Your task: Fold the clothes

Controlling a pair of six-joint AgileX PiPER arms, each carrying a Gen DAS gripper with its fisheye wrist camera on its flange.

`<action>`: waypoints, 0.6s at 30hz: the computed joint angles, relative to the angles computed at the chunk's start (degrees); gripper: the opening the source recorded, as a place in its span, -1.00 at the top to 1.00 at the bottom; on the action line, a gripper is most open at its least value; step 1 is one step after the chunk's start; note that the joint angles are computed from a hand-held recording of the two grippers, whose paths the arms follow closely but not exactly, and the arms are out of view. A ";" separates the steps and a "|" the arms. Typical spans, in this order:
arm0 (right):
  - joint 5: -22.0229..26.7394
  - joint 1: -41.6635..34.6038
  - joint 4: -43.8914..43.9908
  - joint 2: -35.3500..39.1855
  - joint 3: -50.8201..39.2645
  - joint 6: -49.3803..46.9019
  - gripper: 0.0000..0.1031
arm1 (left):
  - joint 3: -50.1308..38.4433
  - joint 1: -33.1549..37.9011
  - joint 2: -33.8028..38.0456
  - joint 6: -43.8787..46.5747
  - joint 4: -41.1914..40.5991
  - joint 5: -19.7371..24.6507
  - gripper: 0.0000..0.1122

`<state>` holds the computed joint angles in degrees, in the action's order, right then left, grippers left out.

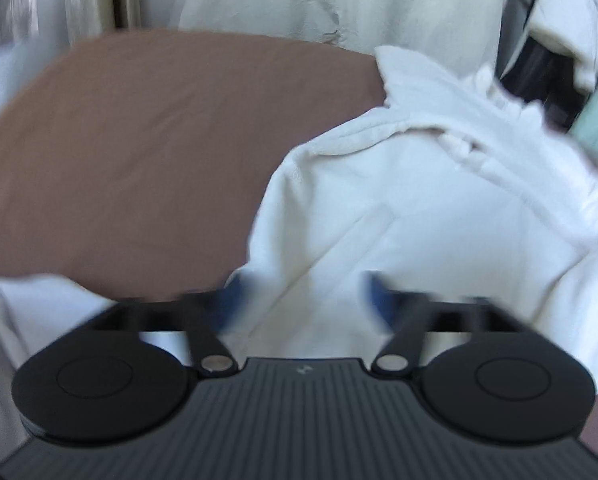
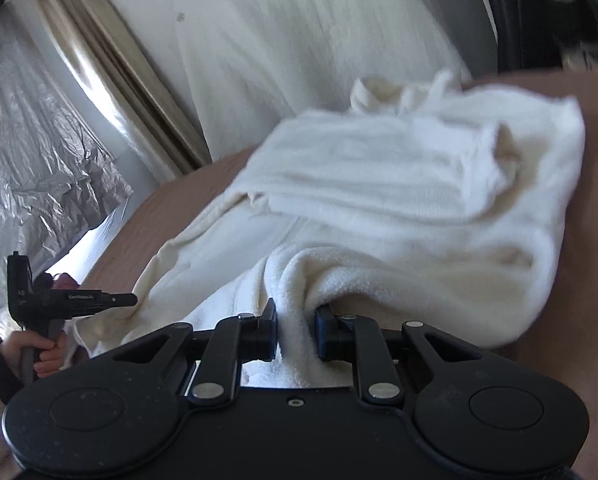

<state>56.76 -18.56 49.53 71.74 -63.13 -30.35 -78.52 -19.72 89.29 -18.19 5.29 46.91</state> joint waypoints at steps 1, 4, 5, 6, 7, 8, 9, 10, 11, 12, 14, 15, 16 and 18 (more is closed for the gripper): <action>0.80 -0.51 0.42 0.06 0.08 0.29 0.59 | -0.99 -2.09 1.09 -2.54 5.29 2.32 -0.74; 1.73 -1.02 0.53 -0.47 0.20 0.69 0.59 | -4.03 -5.63 6.13 -4.10 13.86 9.24 -0.75; 1.73 -0.97 0.33 -0.79 0.21 0.75 0.59 | -3.67 -5.11 5.79 -4.14 12.86 8.19 -0.66; 1.74 -0.91 0.13 -1.12 0.22 0.80 0.59 | -2.85 -3.63 4.63 -2.76 9.57 6.18 -0.28; 1.74 -0.85 -0.08 -1.45 0.23 0.86 0.59 | -2.28 -1.91 3.57 -0.61 5.50 4.47 -0.01; 1.75 -0.80 -0.29 -1.77 0.23 0.91 0.59 | -1.65 -0.64 2.56 0.89 2.28 2.94 0.45; 1.93 -0.87 -0.36 -1.79 0.20 0.96 0.59 | -0.83 -0.44 1.40 2.60 1.35 1.88 0.78; 2.26 -1.11 -0.20 -1.70 0.19 0.87 0.59 | -0.02 -0.57 0.27 3.57 1.13 0.83 0.83; 2.31 -1.26 0.01 -1.65 0.22 0.92 0.59 | 0.81 -0.59 -0.88 4.57 0.65 -0.29 0.83; 2.33 -1.32 0.16 -1.63 0.22 0.91 0.59 | 2.07 0.32 -2.35 5.07 -1.78 -2.24 0.83; 1.78 -1.39 0.51 -1.97 0.35 0.75 0.59 | 3.75 2.62 -4.89 8.09 -8.61 -5.41 0.84; 1.10 -1.39 0.73 -2.39 0.52 0.60 0.59 | 4.25 3.99 -5.96 10.53 -12.99 -6.57 0.84; 0.41 -1.40 0.95 -2.81 0.67 0.45 0.59 | 4.63 5.37 -6.90 13.14 -17.52 -7.50 0.84; -1.85 -0.97 0.37 -3.91 0.30 0.41 0.59 | 3.66 7.76 -6.96 18.23 -25.45 -7.51 0.84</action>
